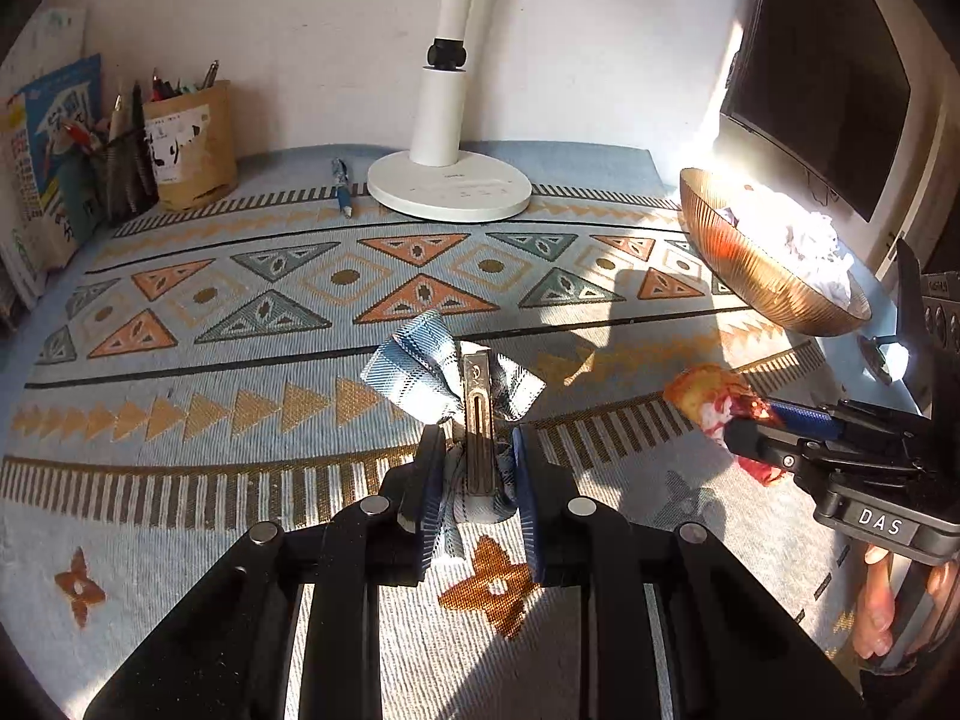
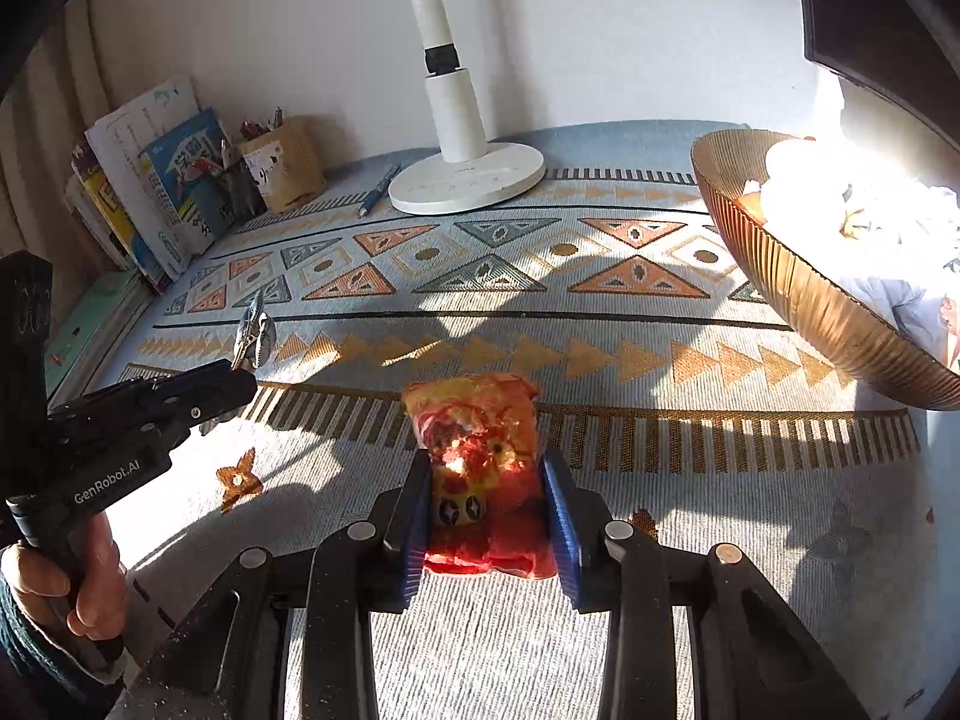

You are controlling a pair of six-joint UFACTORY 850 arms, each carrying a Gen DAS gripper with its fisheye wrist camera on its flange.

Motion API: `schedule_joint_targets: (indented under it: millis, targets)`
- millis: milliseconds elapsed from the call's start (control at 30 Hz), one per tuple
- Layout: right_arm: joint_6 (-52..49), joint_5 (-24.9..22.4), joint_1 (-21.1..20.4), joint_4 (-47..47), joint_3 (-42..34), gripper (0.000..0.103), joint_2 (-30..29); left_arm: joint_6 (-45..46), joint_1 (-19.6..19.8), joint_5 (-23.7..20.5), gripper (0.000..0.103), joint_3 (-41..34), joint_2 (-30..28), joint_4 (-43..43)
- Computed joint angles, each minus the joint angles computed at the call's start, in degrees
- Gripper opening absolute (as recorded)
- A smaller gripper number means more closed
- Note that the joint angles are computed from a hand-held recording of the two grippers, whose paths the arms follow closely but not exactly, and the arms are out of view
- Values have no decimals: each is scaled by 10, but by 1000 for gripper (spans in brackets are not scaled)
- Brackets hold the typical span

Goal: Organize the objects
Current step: 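Carry the cloth and snack bag over the amber bowl and open both grippers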

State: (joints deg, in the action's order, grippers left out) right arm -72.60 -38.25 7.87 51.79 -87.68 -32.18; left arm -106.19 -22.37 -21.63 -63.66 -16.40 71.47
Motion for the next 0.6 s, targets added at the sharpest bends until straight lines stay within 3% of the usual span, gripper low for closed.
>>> schedule_joint_targets:
  millis: [67, 200, 333, 367, 400, 500, 600]
  targets:
    - [9, 1, 1, -17, 4, 35, 0, -36, 2, 9, 20, 10, 2, 23]
    - [10, -10, -3, -17, 13, 61, 2, -54, 7, 16, 20, 13, 2, 36]
    - [8, 42, 12, -29, 34, 61, 14, -17, 10, 21, 20, 7, -4, -9]
    - [19, 59, 20, -46, 37, 59, 17, -19, 9, 19, 20, 6, -4, -5]
    - [21, 72, 26, -52, 40, 42, 19, -21, 8, 17, 20, 6, -4, -1]
    - [-9, 132, 41, -39, 69, 33, 38, -9, 4, 4, 20, 2, -6, -6]
    - [-93, 70, 19, 65, 76, 32, 48, -5, -2, -8, 20, -4, -8, 6]
